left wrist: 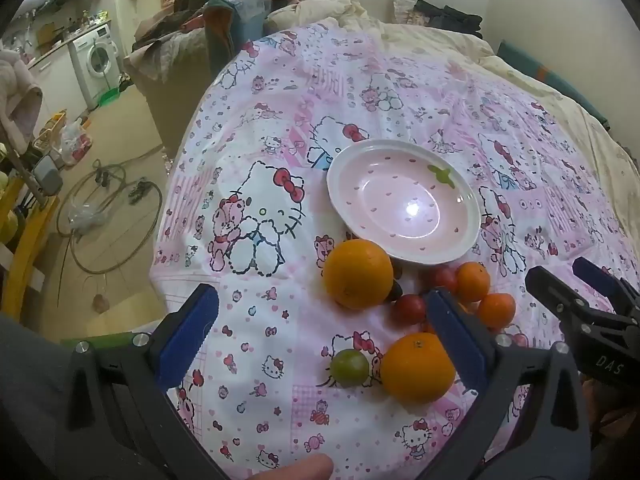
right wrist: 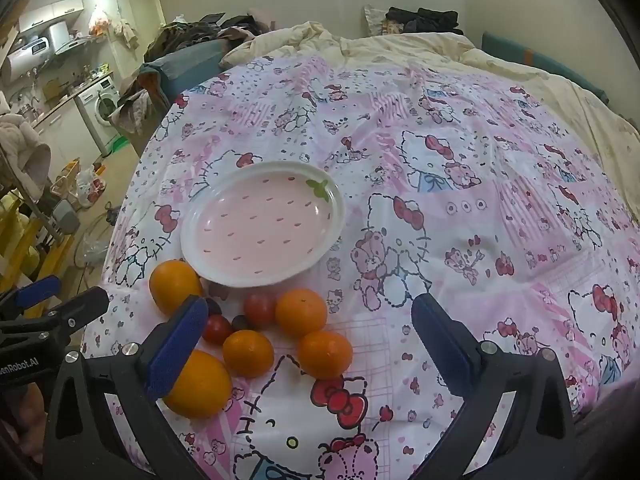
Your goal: Organize fruits
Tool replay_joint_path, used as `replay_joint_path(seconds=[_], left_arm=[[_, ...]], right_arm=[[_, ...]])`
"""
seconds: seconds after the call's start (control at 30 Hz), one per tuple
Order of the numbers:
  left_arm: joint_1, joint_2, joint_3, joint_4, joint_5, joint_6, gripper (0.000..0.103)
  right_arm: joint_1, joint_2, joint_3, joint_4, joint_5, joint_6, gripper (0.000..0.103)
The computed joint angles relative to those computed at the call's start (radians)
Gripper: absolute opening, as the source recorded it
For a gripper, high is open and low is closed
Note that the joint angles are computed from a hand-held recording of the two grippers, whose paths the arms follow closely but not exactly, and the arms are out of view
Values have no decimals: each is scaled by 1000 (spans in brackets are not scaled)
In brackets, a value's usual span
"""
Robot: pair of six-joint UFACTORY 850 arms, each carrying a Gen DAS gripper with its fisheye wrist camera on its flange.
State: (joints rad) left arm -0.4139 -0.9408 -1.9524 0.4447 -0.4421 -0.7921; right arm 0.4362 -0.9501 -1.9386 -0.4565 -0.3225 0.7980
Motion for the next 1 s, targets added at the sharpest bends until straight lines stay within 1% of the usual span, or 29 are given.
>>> replay_joint_path(seconds=[0.17,0.5,0.77,1.0], left_arm=[[-1,0,-1,26,-7,-26,102],[3,-19,-28,6,-16,-9,102],[0,-12,-17,25,-13,-21,102],[3,-3,-3,28,-6,-21,102]], right_arm=[[-2,2,5,14,11,-10,103],[-1,3,7,10,9,-6,103],[-2,-7,-11,24,3,-22,103],[0,5,12,8,12,-4,103]])
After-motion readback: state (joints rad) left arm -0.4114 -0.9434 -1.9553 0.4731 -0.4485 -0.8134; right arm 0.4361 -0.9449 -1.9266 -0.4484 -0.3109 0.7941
